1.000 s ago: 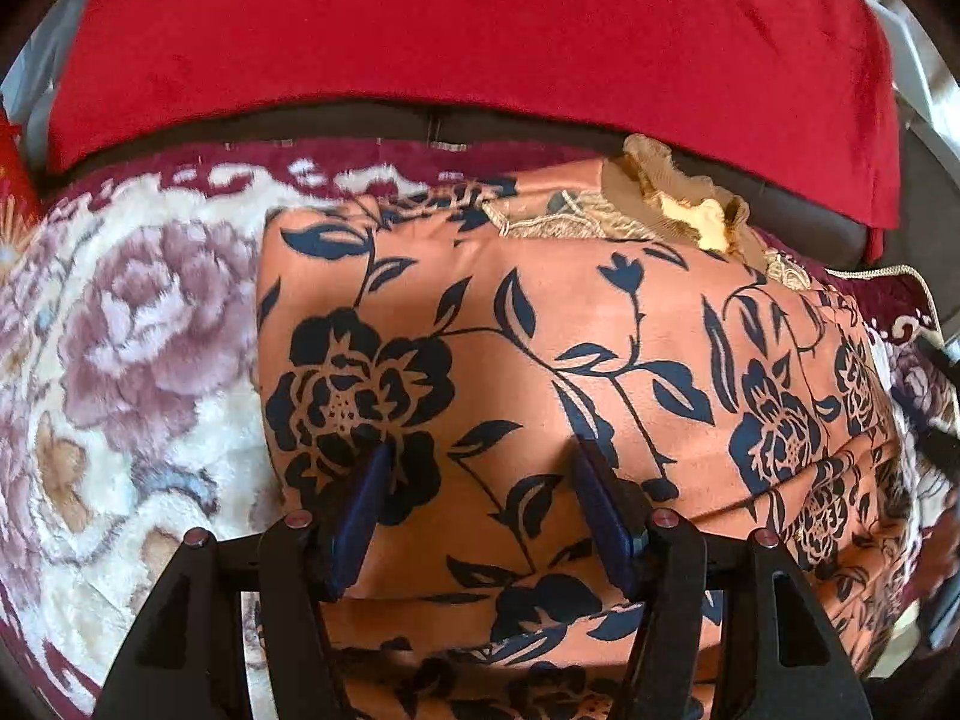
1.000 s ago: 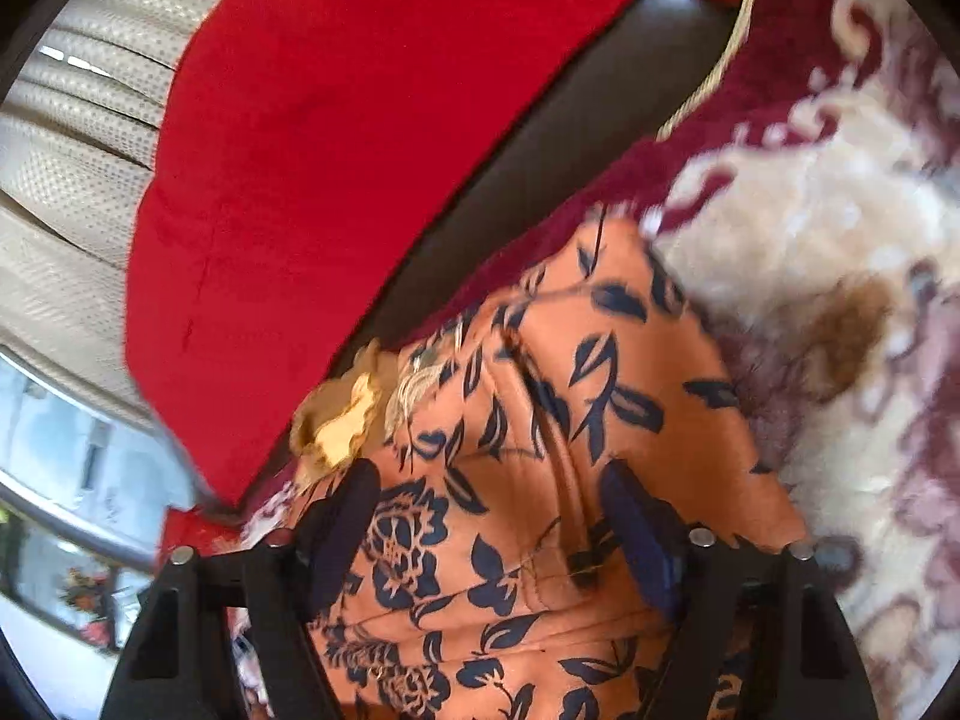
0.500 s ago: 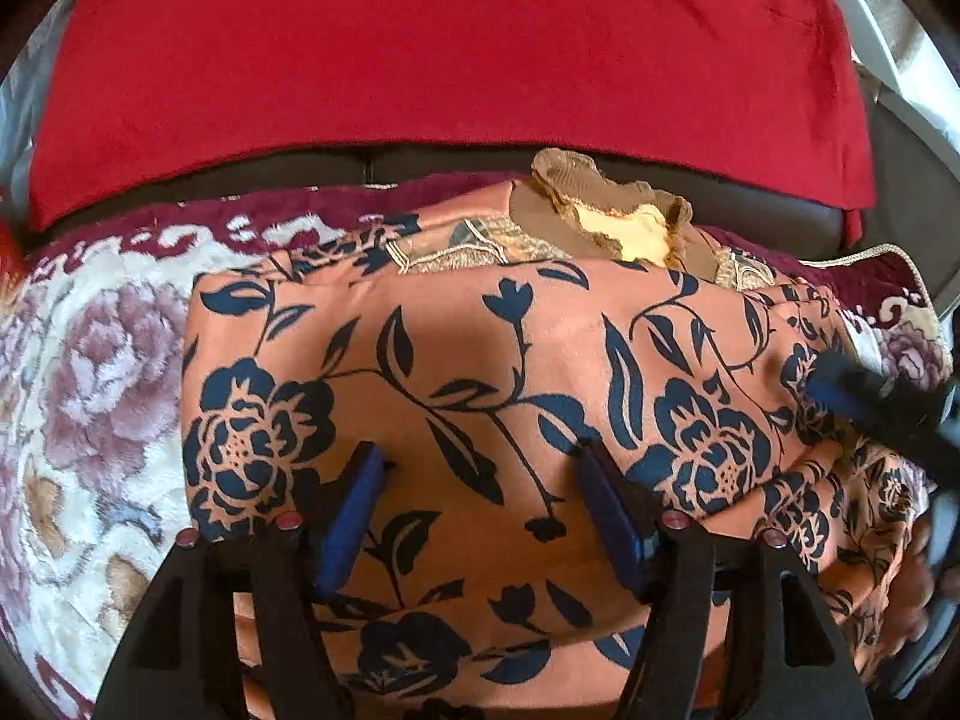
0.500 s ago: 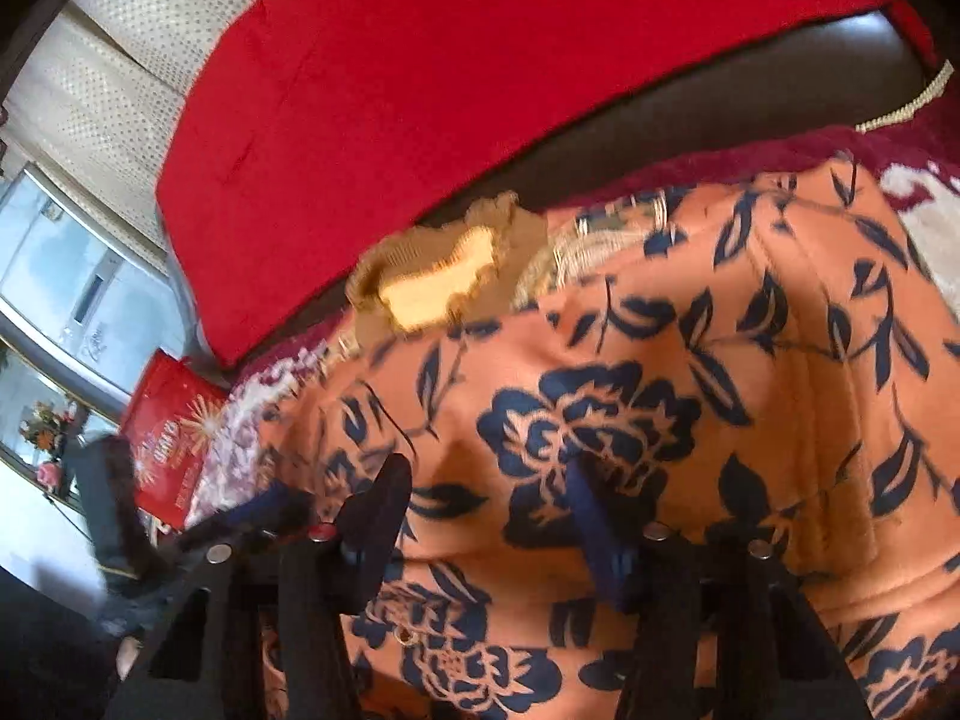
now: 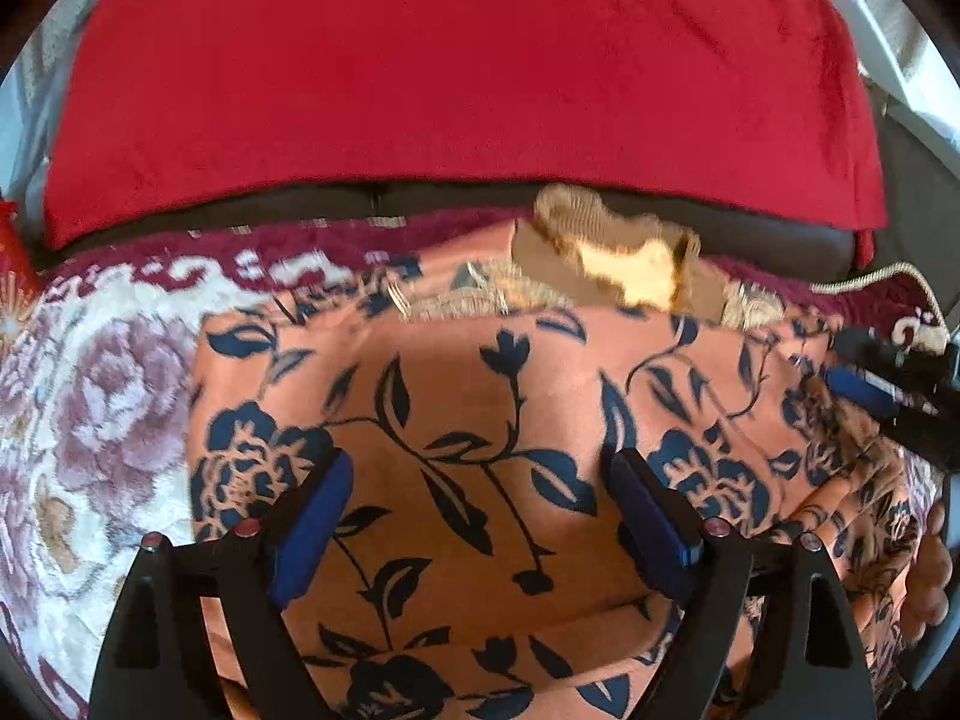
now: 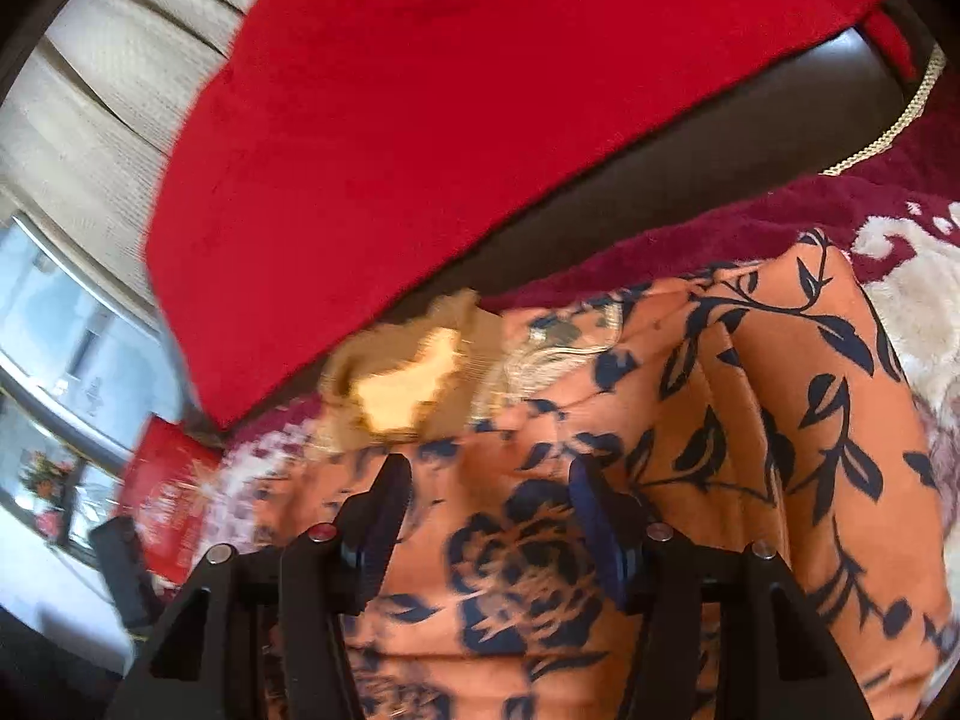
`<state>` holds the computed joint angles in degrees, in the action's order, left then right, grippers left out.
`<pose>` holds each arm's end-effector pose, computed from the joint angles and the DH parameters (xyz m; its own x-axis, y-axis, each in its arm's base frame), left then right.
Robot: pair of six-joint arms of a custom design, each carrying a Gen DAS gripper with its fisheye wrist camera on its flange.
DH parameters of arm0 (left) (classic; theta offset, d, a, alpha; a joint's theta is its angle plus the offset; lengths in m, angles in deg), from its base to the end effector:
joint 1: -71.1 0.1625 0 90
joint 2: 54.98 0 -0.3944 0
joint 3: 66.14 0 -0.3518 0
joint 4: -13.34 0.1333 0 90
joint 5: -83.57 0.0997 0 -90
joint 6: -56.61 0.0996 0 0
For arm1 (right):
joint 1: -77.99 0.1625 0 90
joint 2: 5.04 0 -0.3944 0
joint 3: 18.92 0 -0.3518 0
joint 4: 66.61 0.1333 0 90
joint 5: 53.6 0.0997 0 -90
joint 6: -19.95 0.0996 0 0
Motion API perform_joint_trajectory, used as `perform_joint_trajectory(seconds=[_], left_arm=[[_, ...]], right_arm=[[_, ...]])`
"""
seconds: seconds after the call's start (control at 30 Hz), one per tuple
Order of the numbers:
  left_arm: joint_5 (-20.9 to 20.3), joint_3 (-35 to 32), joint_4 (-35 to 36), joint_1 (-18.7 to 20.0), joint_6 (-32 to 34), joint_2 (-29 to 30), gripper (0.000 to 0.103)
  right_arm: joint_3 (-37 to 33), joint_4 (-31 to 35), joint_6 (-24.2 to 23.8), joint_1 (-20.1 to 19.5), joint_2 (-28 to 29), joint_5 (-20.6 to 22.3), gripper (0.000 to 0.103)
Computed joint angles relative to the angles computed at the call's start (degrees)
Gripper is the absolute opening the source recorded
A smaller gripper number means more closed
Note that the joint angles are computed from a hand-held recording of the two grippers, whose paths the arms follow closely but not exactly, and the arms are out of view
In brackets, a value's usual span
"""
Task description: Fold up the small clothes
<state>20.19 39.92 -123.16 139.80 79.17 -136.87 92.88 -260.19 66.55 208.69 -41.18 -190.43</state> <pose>-0.0168 -0.5330 0.3644 -0.6974 0.4841 -0.5285 0.6536 0.7321 -0.1919 0.3888 -0.3590 0.0407 -0.9280 0.3581 0.1026 0.1428 0.5963 -0.7900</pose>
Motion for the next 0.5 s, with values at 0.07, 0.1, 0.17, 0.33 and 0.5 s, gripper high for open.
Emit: perform_joint_trajectory(seconds=[0.07,0.1,0.17,0.33,0.5], left_arm=[[0.8,1.4,-1.7,-0.5,1.8,-0.6,0.088],[2.1,1.7,-1.0,-0.8,2.8,-0.4,0.088],[3.9,2.6,-1.0,-0.9,3.7,0.0,0.089],[4.3,4.2,-2.7,-2.1,4.3,-2.1,0.088],[5.5,7.9,-6.9,-3.5,7.8,-4.4,0.088]], right_arm=[[-0.2,3.9,2.3,1.0,-1.0,-0.8,0.059],[-0.5,8.8,5.3,1.5,-1.6,-2.3,0.059],[-1.0,16.7,10.9,1.1,-2.0,-2.2,0.059],[0.4,19.2,13.7,3.1,-3.7,-1.5,0.059],[-0.2,26.0,16.0,4.7,-3.8,-2.3,0.059]])
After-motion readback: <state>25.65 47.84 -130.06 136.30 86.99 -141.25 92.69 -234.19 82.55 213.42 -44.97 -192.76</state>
